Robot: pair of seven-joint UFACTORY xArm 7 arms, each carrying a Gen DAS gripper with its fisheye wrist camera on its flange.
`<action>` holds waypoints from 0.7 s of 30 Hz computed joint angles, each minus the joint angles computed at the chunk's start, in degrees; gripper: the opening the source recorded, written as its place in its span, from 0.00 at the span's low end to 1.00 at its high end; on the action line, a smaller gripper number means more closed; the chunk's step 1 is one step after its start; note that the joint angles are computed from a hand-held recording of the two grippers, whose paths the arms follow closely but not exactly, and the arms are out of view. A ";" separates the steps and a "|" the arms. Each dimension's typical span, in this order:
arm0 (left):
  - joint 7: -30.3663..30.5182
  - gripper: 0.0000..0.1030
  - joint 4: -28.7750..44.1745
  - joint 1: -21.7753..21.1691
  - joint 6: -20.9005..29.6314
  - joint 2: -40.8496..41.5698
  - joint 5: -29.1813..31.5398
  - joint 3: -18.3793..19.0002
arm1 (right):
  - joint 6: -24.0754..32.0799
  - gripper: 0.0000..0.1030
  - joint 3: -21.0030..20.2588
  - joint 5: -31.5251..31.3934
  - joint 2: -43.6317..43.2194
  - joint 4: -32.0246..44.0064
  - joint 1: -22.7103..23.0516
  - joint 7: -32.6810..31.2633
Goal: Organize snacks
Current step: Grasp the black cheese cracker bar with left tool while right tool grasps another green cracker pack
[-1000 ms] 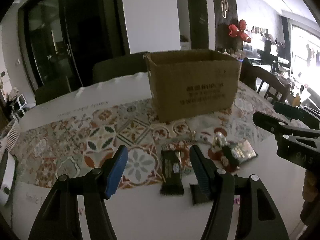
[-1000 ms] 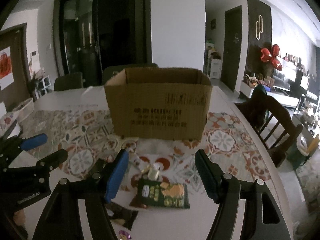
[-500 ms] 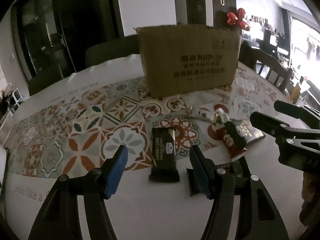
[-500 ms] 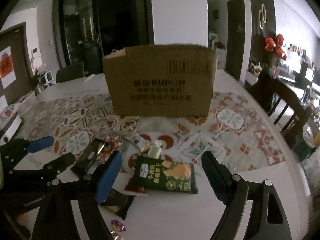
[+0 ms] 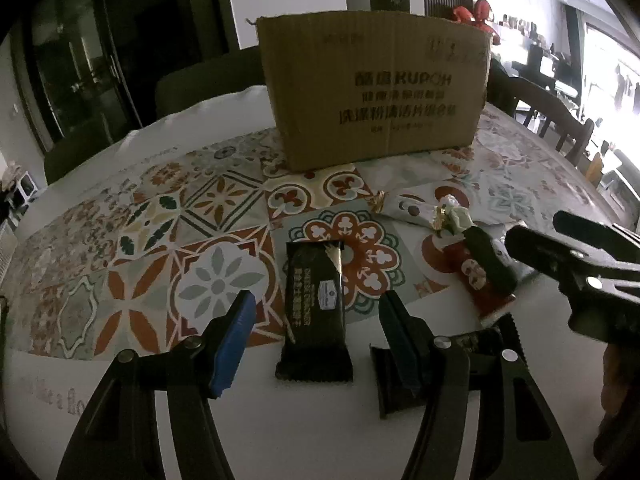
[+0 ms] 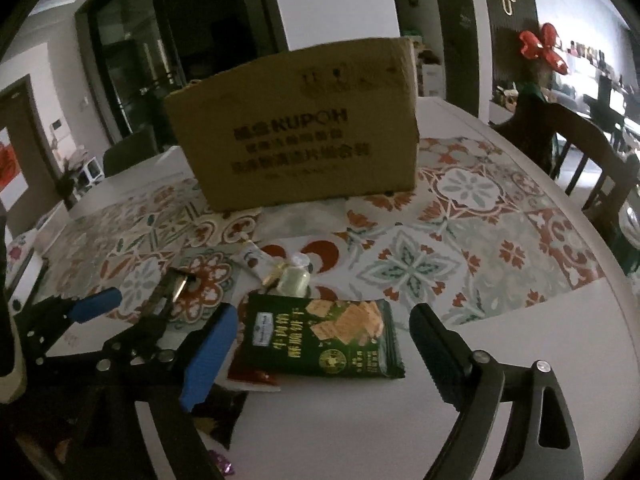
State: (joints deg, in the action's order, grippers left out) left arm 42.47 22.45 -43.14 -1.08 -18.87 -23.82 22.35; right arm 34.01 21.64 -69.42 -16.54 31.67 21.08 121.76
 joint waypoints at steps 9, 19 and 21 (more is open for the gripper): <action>3.24 0.61 2.54 -1.04 2.35 3.63 -5.09 0.62 | -4.21 0.87 -2.03 -0.41 2.96 0.63 -0.56 -0.36; 11.35 0.53 5.37 -1.22 6.43 5.13 -16.46 0.08 | -4.79 0.87 -2.83 1.26 4.50 1.31 -0.56 -1.25; 12.64 0.43 5.59 -0.38 6.92 5.12 -18.23 -0.97 | -4.87 0.87 -2.84 1.08 4.48 1.25 -0.58 -0.99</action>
